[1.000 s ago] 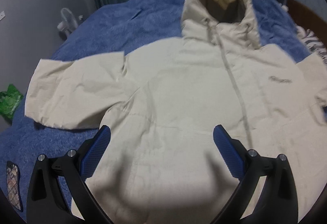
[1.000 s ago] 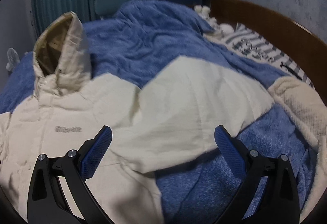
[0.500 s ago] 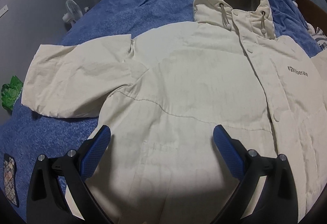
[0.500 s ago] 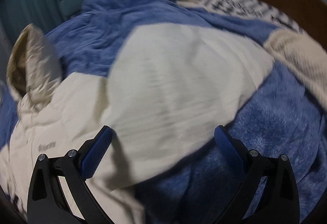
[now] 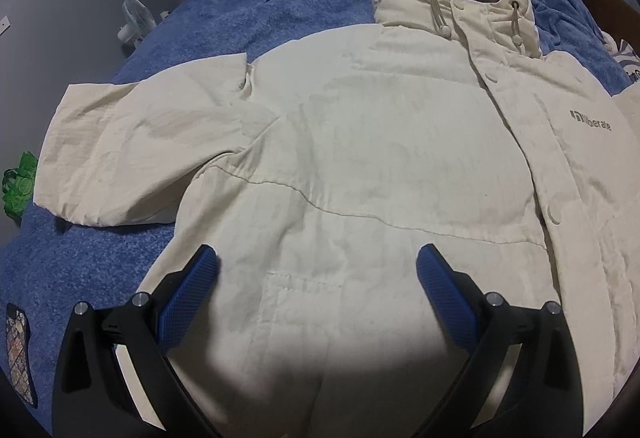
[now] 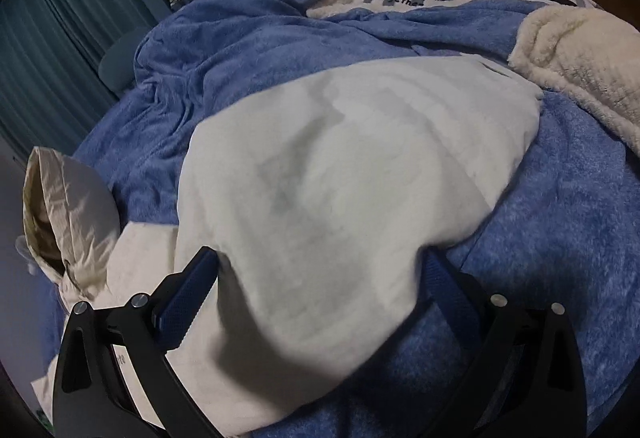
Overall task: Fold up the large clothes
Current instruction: 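Move the right tool to the sleeve beside the hood and grasp its cuff, then fold the gripped sleeve across the jacket front with the right tool, release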
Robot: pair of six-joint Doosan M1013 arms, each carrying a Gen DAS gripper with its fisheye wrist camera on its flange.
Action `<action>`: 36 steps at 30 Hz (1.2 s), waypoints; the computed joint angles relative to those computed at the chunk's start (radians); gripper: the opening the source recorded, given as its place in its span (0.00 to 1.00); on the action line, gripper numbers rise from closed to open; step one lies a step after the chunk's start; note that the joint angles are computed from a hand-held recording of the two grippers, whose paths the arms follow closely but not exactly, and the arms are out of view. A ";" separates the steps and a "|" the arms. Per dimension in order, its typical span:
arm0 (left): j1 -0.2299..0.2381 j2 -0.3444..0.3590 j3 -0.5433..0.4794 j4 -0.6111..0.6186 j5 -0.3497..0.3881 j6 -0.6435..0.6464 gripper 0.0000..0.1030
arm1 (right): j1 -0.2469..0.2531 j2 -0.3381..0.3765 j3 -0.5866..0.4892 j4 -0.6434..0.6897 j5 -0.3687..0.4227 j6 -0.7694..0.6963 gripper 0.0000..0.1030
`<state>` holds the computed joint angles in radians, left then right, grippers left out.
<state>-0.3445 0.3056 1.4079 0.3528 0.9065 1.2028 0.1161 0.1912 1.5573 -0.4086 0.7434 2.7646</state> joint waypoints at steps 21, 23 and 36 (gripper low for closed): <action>0.001 0.015 -0.007 -0.021 0.002 0.032 0.94 | 0.025 -0.007 0.002 -0.222 -0.042 0.159 0.13; 0.001 0.015 -0.007 -0.017 0.003 0.030 0.94 | 0.042 -0.013 -0.005 -0.262 -0.056 0.160 0.11; 0.002 0.003 0.010 -0.022 -0.023 0.028 0.94 | 0.226 0.057 -0.183 -0.187 0.004 -0.090 0.10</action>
<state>-0.3428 0.3085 1.4182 0.3306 0.8835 1.2311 0.3417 0.2481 1.3738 -0.5959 0.7472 2.6745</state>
